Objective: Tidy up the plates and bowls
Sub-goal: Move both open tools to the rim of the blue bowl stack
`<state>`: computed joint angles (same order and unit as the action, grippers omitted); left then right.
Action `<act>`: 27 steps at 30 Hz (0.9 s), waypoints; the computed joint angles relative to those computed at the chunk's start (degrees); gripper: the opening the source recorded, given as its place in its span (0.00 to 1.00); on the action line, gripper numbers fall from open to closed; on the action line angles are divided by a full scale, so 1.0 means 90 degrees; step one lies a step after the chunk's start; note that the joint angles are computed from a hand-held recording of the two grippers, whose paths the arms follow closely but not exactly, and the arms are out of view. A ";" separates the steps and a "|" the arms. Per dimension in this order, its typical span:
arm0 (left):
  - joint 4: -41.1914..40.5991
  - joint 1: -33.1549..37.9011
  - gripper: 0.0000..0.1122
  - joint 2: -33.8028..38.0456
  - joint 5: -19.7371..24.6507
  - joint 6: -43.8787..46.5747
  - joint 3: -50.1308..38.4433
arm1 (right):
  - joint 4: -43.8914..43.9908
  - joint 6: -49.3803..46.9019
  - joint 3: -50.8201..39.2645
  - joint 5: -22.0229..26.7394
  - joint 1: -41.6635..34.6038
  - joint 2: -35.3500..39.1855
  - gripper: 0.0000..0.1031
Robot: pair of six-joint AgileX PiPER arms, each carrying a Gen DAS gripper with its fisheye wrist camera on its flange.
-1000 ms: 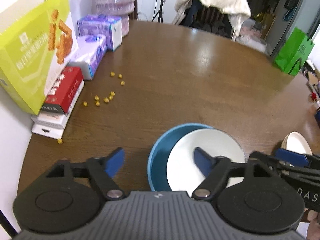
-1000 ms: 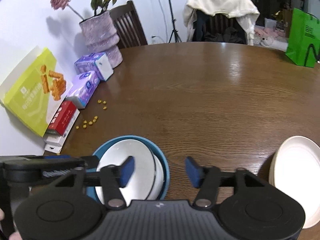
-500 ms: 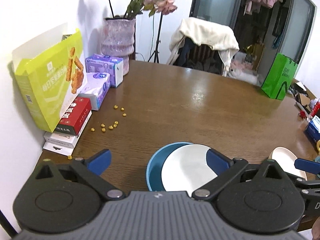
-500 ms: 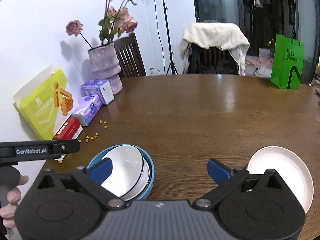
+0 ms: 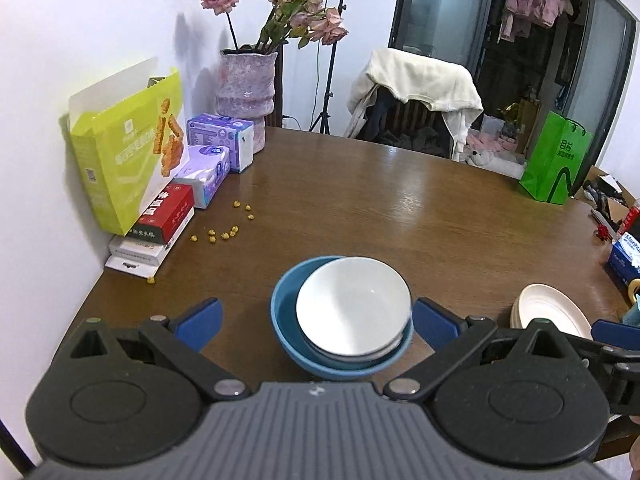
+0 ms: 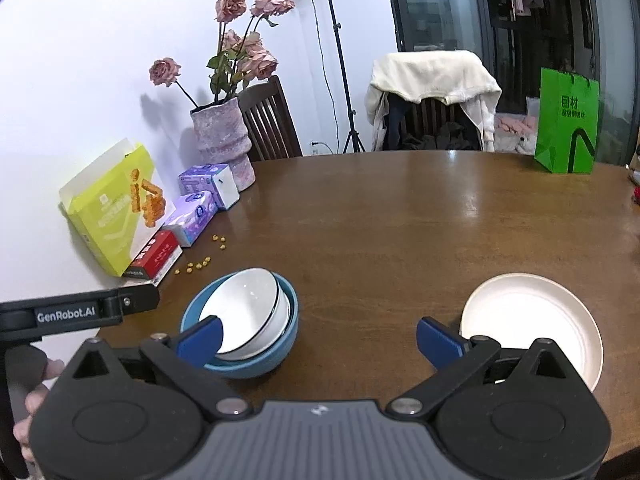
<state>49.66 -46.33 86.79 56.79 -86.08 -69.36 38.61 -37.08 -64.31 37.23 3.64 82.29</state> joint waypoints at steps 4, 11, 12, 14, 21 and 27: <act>0.0083 -0.0381 0.92 -0.0036 0.0365 -0.0274 0.0000 | 0.0335 -0.0429 0.0173 0.0414 -0.0376 -0.0239 1.00; 0.0154 -0.0585 0.92 -0.0125 0.0522 -0.0443 0.0048 | 0.0527 -0.0682 0.0424 0.0726 -0.0680 -0.0529 1.00; 0.0182 -0.0578 0.92 -0.0136 0.0489 -0.0426 0.0056 | 0.0515 -0.0674 0.0429 0.0707 -0.0683 -0.0551 1.00; 0.0227 -0.0517 0.92 -0.0158 0.0381 -0.0364 0.0088 | 0.0519 -0.0654 0.0465 0.0646 -0.0684 -0.0600 1.00; 0.0173 0.0119 0.92 -0.0221 -0.0358 0.0357 0.0145 | 0.0385 -0.0285 0.0426 0.0125 -0.0338 -0.0510 1.00; -0.0091 0.0858 0.92 -0.0240 -0.1087 0.1156 0.0211 | -0.0136 0.0520 0.0048 -0.0377 0.0157 -0.0142 1.00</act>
<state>48.84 -38.61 84.63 47.01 -75.67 -67.45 37.38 -32.40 -63.87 33.83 5.05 81.01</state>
